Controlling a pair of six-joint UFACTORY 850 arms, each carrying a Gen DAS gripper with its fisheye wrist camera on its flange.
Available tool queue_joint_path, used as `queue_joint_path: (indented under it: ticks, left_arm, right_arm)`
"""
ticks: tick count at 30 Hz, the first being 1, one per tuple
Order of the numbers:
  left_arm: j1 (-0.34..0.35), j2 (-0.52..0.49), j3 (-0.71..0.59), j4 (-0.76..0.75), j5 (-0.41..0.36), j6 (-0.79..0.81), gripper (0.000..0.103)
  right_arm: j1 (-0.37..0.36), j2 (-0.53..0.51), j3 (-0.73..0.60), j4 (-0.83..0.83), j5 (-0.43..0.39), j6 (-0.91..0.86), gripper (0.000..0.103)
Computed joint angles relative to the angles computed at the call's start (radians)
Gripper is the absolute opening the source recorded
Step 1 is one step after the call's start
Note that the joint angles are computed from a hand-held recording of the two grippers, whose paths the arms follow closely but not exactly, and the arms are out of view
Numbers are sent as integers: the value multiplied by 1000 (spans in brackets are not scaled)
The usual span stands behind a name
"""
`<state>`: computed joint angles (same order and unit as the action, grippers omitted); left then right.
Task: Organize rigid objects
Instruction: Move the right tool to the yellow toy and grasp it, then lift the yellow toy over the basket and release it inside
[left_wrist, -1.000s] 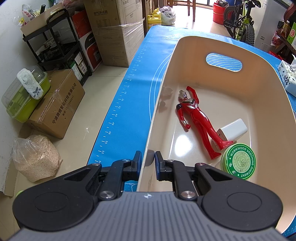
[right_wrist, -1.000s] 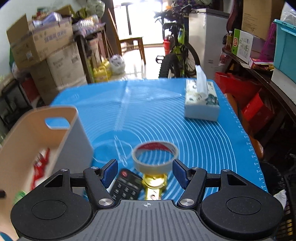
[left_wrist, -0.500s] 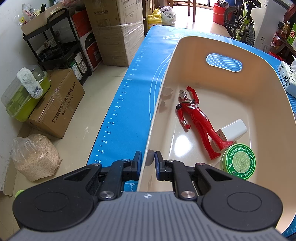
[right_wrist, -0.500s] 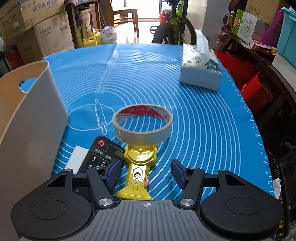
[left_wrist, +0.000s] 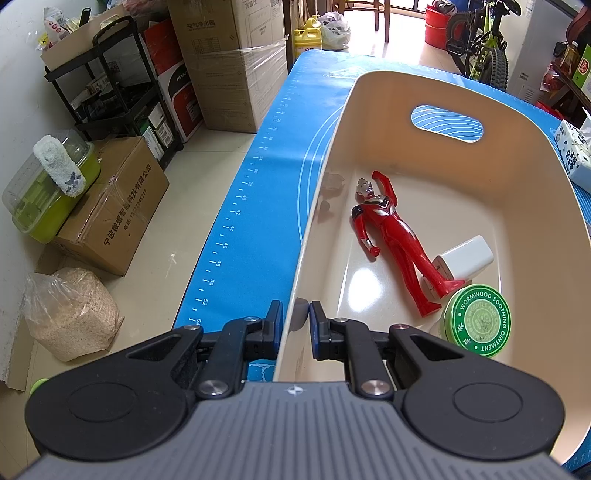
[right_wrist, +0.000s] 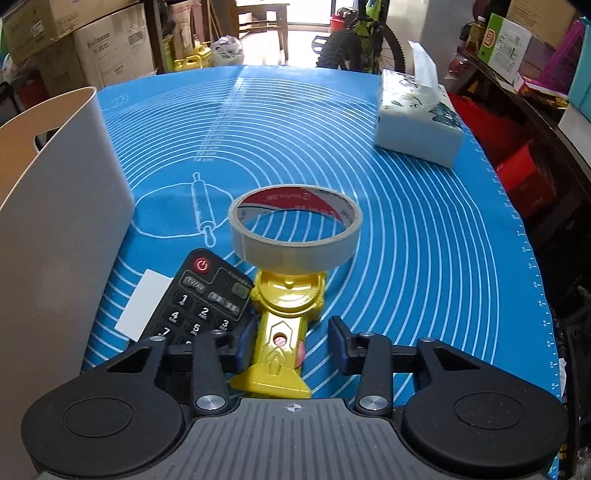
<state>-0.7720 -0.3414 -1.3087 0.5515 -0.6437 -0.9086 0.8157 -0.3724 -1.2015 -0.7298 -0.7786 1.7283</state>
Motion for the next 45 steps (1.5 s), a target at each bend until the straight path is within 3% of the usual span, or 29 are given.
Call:
queue_joint_path:
  ticks: [4, 24, 36, 45]
  left_arm:
    - [0, 0, 0, 0, 0, 0, 19]
    - [1, -1, -2, -11, 4, 0, 18]
    - [4, 2, -1, -15, 5, 4, 18]
    - [5, 4, 2, -11, 4, 6, 18]
  right_arm:
    - [4, -8, -14, 6, -5, -16, 37]
    - [29, 78, 14, 30, -53, 52, 36]
    - [80, 110, -8, -100, -109, 180, 36]
    - [139, 59, -118, -277, -158, 224, 36]
